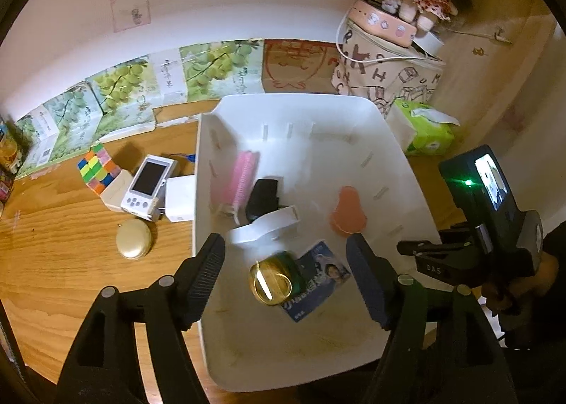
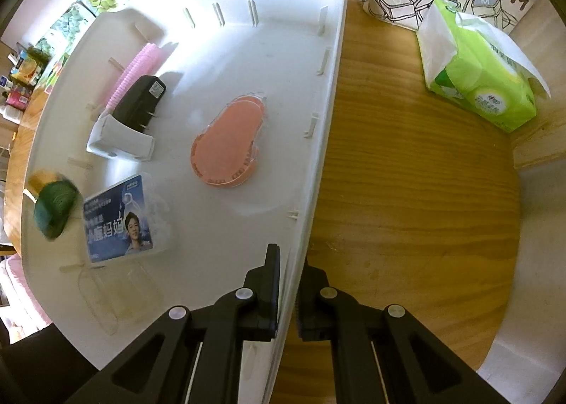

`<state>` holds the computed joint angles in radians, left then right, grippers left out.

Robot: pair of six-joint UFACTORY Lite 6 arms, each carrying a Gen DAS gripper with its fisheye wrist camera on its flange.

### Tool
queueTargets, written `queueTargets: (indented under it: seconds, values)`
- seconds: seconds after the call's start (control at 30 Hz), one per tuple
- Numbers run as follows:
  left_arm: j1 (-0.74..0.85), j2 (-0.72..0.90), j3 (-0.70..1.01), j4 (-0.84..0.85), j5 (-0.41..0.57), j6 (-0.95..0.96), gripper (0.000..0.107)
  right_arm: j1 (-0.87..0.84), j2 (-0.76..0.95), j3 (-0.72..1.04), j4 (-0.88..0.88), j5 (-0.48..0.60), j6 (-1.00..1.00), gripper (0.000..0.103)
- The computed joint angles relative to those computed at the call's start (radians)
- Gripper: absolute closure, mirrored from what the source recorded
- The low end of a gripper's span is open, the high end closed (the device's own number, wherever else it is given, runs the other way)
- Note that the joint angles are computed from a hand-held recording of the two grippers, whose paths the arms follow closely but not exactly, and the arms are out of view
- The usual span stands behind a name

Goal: Organize rigid objects
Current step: 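Carry the green box into the tray with the left tool, release, then move the left tool to the round beige disc and grasp it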

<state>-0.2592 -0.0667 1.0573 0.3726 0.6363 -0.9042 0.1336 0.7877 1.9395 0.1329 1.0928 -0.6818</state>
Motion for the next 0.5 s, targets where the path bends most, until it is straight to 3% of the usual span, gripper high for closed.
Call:
queueTargets:
  seconds: [0.27,0.5]
  values:
    - [0.117,-0.077,-0.094,-0.079,-0.007,0.095,0.032,0.017,0.038,0.046,-0.027,0.007,0.090,0.096]
    - [0.364,-0.153,-0.198,-0.319,-0.032,0.401,0.032,0.026,0.069,0.082,-0.056,0.010,0.196,0.096]
